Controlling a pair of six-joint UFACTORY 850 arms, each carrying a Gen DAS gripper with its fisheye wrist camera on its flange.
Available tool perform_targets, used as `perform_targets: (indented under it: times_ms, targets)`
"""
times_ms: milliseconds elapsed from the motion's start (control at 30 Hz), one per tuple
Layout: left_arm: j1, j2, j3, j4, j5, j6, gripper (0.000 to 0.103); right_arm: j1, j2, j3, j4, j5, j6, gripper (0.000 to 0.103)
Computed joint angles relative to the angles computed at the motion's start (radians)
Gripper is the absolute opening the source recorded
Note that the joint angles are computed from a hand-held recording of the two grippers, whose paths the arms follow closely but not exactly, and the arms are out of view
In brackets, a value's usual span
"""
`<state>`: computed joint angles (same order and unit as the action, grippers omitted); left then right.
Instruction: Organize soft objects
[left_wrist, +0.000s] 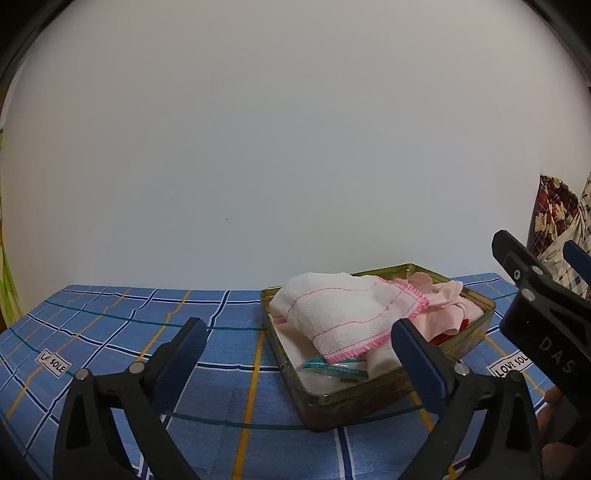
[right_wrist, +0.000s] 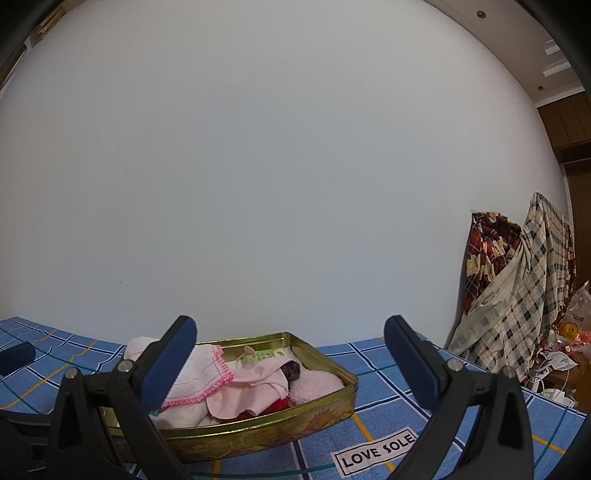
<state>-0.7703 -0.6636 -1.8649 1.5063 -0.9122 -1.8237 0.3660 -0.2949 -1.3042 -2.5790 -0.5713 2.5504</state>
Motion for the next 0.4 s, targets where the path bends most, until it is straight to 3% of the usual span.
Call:
perform_targets:
  times_ms: [400]
  targets:
    - [0.006, 0.004, 0.008, 0.004, 0.03, -0.001, 0.102, -0.001, -0.008, -0.015, 0.065, 0.008, -0.039, 0.103]
